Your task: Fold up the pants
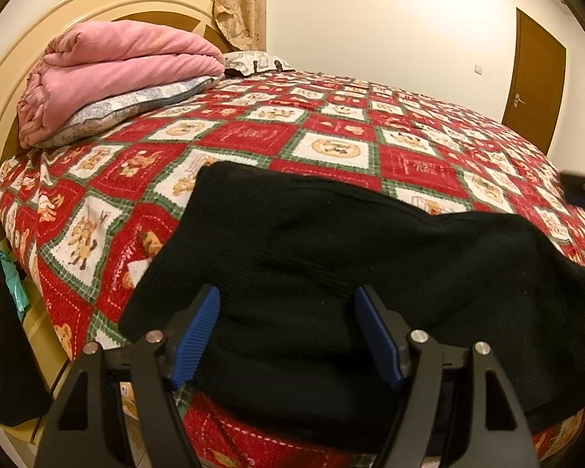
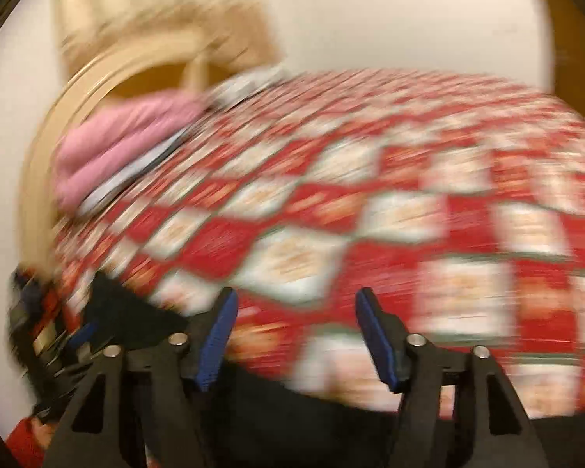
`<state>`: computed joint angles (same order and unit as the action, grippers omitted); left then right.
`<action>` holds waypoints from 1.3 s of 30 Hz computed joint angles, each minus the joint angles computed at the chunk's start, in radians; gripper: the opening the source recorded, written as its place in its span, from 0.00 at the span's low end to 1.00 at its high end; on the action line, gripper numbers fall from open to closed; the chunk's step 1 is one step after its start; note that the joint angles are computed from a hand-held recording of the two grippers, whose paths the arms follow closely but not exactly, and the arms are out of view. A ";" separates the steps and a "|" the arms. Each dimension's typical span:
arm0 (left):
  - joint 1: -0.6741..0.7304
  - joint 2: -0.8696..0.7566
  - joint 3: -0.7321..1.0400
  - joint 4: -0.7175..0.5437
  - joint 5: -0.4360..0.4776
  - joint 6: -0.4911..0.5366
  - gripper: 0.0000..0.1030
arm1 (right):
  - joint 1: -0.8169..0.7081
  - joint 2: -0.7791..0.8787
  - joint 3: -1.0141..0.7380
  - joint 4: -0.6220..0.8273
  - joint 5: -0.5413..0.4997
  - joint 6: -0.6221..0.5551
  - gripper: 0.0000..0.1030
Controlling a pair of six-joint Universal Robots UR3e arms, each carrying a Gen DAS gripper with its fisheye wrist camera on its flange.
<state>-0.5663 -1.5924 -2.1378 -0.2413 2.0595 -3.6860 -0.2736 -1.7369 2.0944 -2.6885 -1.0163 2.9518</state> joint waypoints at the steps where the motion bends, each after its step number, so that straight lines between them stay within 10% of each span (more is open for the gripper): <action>1: -0.002 0.000 0.001 -0.002 0.002 -0.003 0.73 | -0.092 -0.060 0.043 -0.009 -0.036 -0.004 0.65; 10: -0.015 -0.016 0.033 -0.041 0.025 -0.051 0.75 | -0.439 0.208 -0.060 -0.065 -0.509 0.001 0.65; 16: -0.011 -0.012 0.057 -0.091 0.018 -0.060 0.76 | -0.555 0.232 -0.037 -0.038 -0.368 -0.047 0.68; 21: -0.014 -0.013 0.071 -0.118 0.020 -0.076 0.76 | -0.673 0.195 -0.061 0.101 -0.226 -0.086 0.23; 23: -0.014 -0.011 0.072 -0.124 0.019 -0.081 0.76 | -0.780 0.169 -0.061 0.213 -0.094 -0.123 0.09; 30: -0.013 -0.014 0.085 -0.143 0.022 -0.090 0.77 | -1.215 -0.136 0.046 0.864 0.313 -0.557 0.08; 39: -0.007 -0.009 0.082 -0.140 0.015 -0.091 0.78 | -1.798 -0.364 -0.014 1.663 0.229 -1.178 0.08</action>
<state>-0.5732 -1.6018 -2.0558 -0.3810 2.0745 -3.7774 -2.0712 -2.1005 2.0800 -1.0260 -0.7874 1.7742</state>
